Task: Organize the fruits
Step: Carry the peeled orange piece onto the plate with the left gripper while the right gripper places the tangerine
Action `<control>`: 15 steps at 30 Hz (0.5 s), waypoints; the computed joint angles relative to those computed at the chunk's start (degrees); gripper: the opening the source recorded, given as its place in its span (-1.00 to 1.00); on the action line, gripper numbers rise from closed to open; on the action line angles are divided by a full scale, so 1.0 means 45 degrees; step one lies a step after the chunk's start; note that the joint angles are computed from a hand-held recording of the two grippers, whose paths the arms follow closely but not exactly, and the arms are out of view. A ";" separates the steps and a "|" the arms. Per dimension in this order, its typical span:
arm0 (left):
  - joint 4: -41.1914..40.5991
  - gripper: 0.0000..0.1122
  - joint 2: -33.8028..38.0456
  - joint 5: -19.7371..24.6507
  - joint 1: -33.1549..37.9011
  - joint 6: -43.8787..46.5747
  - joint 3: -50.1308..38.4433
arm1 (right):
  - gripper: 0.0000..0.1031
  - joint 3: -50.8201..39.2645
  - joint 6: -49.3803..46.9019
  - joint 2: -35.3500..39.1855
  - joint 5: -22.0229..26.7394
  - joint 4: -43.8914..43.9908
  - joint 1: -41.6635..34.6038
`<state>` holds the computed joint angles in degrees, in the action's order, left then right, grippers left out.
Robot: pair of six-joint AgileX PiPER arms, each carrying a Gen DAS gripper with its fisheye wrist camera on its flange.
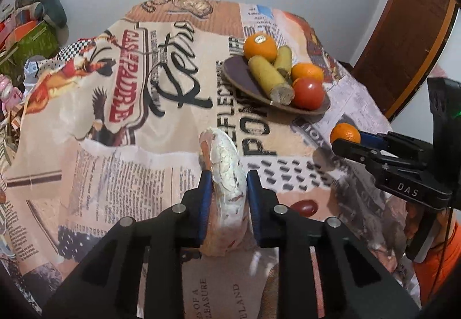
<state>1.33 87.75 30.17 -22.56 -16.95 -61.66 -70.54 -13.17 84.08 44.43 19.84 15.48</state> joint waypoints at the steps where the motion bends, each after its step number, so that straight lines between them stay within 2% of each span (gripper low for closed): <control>1: 0.0103 -0.58 -0.0026 0.0025 -0.0035 -0.0051 -0.0145 | -0.33 -0.0066 0.0010 -0.0018 -0.0006 0.0011 -0.0054; 7: 0.0982 -0.59 -0.0026 0.0082 -0.0364 -0.0585 -0.0917 | -0.33 -0.0445 0.0031 -0.0064 -0.0084 -0.0078 -0.0386; 15: 0.1046 -0.59 0.0743 0.0125 -0.0439 -0.0279 -0.2441 | -0.33 -0.1132 -0.0177 0.0164 -0.0285 -0.0004 -0.0966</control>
<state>6.04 91.10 30.73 -24.54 -18.21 -72.65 -75.64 -13.97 84.82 43.15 19.82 11.14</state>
